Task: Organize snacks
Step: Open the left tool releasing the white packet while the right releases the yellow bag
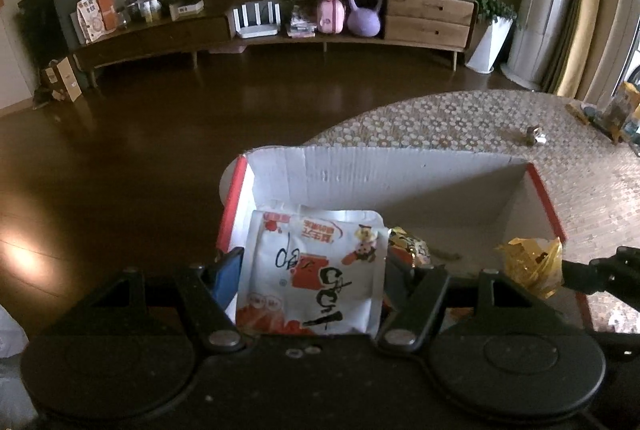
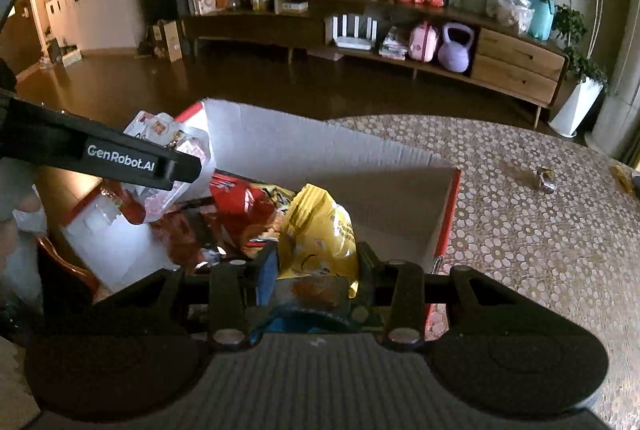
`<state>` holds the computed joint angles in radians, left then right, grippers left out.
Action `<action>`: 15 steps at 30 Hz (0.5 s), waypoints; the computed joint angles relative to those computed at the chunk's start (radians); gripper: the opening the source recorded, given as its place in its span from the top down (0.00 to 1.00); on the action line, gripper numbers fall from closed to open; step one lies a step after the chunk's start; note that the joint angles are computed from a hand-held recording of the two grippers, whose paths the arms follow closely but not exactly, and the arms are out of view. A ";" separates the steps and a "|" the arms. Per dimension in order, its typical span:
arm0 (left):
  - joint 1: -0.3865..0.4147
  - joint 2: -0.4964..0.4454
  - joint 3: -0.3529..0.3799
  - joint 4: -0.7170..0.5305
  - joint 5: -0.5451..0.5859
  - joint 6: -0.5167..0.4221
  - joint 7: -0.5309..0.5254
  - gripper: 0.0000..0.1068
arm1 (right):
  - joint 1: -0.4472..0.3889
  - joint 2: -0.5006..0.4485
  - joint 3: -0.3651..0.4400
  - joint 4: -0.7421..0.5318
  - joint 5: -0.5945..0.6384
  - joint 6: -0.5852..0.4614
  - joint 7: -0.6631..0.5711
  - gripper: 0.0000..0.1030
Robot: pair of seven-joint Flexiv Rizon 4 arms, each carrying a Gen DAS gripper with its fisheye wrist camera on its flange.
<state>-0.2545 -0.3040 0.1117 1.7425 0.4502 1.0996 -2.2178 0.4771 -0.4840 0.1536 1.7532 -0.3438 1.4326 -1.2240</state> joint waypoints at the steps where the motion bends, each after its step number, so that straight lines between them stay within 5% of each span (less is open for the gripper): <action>1: 0.004 -0.010 -0.002 -0.007 -0.005 -0.005 0.006 0.36 | -0.002 -0.009 0.004 -0.009 0.002 -0.007 -0.004 0.61; 15: 0.000 -0.059 -0.002 -0.003 -0.061 -0.032 0.074 0.36 | -0.016 -0.033 0.035 -0.034 0.049 -0.068 -0.059 0.59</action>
